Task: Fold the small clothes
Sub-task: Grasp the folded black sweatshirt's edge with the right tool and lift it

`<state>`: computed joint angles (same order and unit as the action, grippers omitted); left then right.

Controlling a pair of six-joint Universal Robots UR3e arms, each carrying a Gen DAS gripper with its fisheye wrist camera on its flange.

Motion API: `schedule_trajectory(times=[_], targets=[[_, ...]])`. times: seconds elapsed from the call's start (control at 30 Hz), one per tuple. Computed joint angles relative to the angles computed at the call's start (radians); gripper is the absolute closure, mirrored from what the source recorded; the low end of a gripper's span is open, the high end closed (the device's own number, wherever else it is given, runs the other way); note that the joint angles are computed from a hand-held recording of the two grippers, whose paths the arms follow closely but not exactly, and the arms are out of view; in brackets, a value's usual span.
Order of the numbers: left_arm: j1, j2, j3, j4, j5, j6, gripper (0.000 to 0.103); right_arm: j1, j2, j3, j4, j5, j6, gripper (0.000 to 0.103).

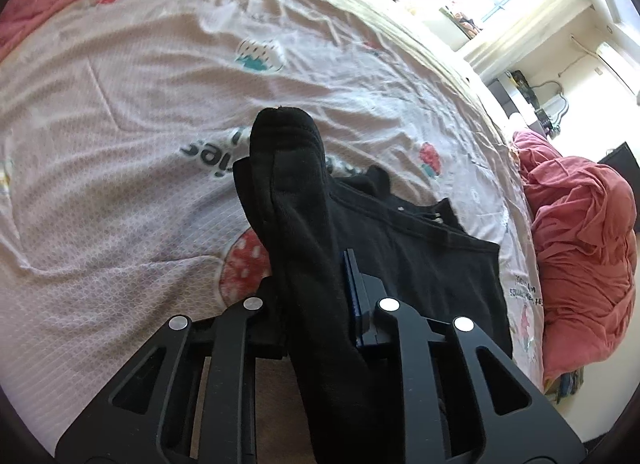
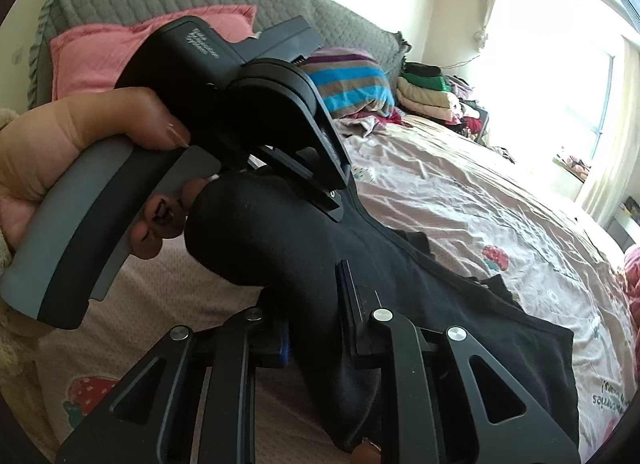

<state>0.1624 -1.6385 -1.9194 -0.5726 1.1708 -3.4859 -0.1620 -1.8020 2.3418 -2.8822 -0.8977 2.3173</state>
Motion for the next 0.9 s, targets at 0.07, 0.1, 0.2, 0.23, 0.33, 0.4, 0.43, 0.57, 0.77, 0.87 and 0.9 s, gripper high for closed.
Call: schedule_trajectory(times=[0.07,0.1,0.2,0.23,0.33,0.4,0.43,0.57,0.77,0.87,0.9], targets=[[-0.017,0.009,0.027,-0.024,0.014,-0.003,0.090,-0.032,-0.036,0.000,0.038,0.029,-0.003,0.086],[-0.030,0.013,0.047,-0.038,0.025,-0.007,0.090,-0.046,-0.052,0.000,0.055,0.041,-0.005,0.086],[-0.063,0.012,0.097,-0.067,0.054,-0.020,0.090,-0.093,-0.104,-0.003,0.123,0.078,-0.019,0.086],[-0.076,0.010,0.114,-0.076,0.064,-0.028,0.090,-0.103,-0.114,-0.007,0.141,0.086,-0.023,0.086],[-0.105,0.002,0.153,-0.094,0.091,-0.041,0.090,-0.149,-0.154,-0.011,0.213,0.127,-0.047,0.086],[-0.126,-0.013,0.187,-0.104,0.104,-0.055,0.090,-0.178,-0.173,-0.004,0.231,0.149,-0.051,0.086],[-0.134,-0.019,0.201,-0.105,0.105,-0.066,0.090,-0.200,-0.188,-0.002,0.253,0.166,-0.049,0.086],[-0.194,-0.068,0.303,-0.141,0.156,-0.089,0.090,-0.248,-0.191,-0.015,0.267,0.198,-0.005,0.086],[-0.227,-0.102,0.413,-0.245,0.192,-0.041,0.090,-0.291,-0.182,-0.028,0.280,0.231,0.081,0.086],[-0.229,-0.136,0.434,-0.247,0.161,-0.039,0.090,-0.296,-0.197,-0.014,0.272,0.201,0.045,0.087],[-0.246,-0.155,0.459,-0.250,0.172,-0.035,0.090,-0.304,-0.198,-0.014,0.276,0.203,0.035,0.087]])
